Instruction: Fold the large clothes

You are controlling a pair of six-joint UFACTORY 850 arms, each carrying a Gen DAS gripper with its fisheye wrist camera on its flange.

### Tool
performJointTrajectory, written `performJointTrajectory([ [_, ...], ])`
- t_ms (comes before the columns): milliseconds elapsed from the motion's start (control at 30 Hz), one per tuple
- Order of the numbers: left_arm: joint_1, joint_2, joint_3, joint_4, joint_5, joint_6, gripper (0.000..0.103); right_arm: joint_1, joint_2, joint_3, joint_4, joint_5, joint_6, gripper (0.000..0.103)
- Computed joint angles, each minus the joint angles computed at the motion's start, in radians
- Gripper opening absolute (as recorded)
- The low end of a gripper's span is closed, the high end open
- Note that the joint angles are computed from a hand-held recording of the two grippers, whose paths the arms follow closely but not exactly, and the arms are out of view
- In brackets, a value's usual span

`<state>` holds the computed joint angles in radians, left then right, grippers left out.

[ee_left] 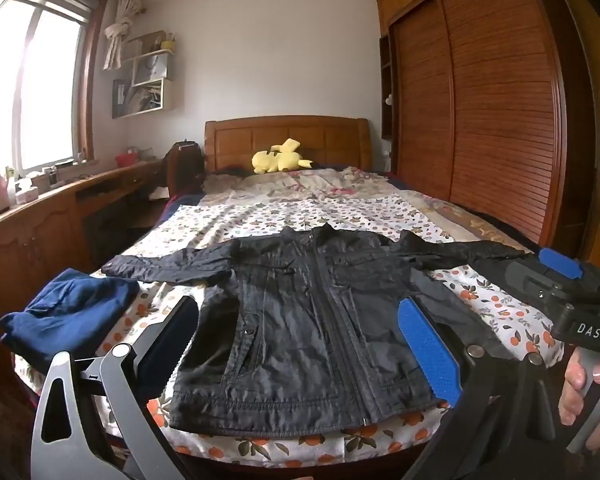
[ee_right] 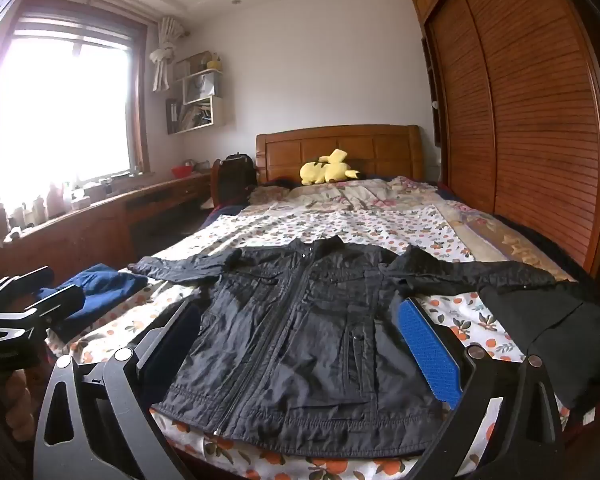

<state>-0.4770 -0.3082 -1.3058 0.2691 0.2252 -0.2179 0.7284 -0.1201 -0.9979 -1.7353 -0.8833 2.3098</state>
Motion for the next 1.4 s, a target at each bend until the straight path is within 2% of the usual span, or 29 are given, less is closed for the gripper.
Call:
performJointTrajectory([
  [833, -0.001, -0.003, -0.002, -0.013, 0.007, 0.015, 0.101, 0.004, 0.007, 0.003, 0.007, 0.001, -0.002, 0.096],
  [1200, -0.001, 0.025, -0.012, 0.029, -0.023, -0.026, 0.101, 0.005, 0.01, 0.006, 0.005, -0.003, 0.001, 0.096],
  [1400, -0.007, 0.04, 0.009, -0.022, -0.006, 0.027, 0.101, 0.006, 0.011, 0.007, 0.004, -0.003, 0.002, 0.096],
])
